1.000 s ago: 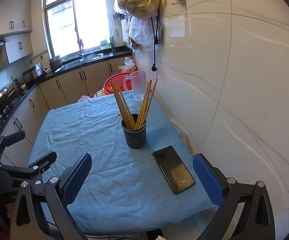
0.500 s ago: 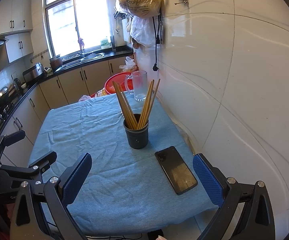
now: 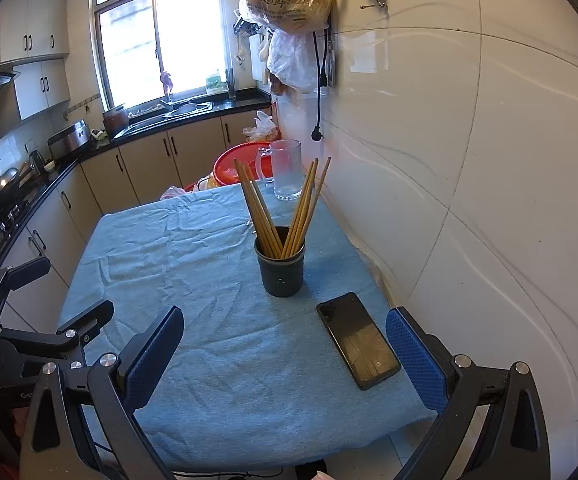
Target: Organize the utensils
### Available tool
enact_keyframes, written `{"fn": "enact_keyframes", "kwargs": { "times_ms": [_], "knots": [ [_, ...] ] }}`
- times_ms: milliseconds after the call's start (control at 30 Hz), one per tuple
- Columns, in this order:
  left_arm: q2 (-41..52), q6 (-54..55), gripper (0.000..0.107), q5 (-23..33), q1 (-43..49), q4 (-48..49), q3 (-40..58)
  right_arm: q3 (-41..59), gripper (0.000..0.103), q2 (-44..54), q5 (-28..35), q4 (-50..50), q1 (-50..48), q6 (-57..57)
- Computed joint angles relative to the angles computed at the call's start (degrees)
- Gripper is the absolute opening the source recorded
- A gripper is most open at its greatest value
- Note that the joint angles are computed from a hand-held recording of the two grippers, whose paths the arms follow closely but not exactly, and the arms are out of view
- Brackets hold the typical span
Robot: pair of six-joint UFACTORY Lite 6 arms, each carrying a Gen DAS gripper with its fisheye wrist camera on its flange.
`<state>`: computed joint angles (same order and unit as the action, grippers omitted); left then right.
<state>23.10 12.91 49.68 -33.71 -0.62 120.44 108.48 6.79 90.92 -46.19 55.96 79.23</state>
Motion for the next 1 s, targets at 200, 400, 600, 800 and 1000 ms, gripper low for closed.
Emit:
{"fn": "enact_keyframes", "kwargs": {
  "times_ms": [200,400,600,800,1000],
  "knots": [
    [-0.3,0.0,0.103,-0.2,0.0,0.0,-0.5,0.4,0.103,0.3,0.0,0.1,-0.1,-0.1],
    [-0.1,0.4,0.103,-0.1,0.3,-0.3,-0.2,0.3,0.103,0.4,-0.2,0.4,-0.2,0.0],
    [0.6,2.7,0.103,0.3,3.0,-2.2,0.4,2.7,0.103,3.1,-1.3,1.3,-1.2,-1.0],
    [0.7,3.5,0.103,-0.4,5.2,-2.9,-1.2,6.3,0.103,7.1,-3.6,3.3,-2.9,-3.2],
    [-1.1,3.0,0.103,-4.5,7.7,-2.1,-7.4,5.9,0.103,9.6,-8.4,6.9,-5.9,-5.0]
  ]
}}
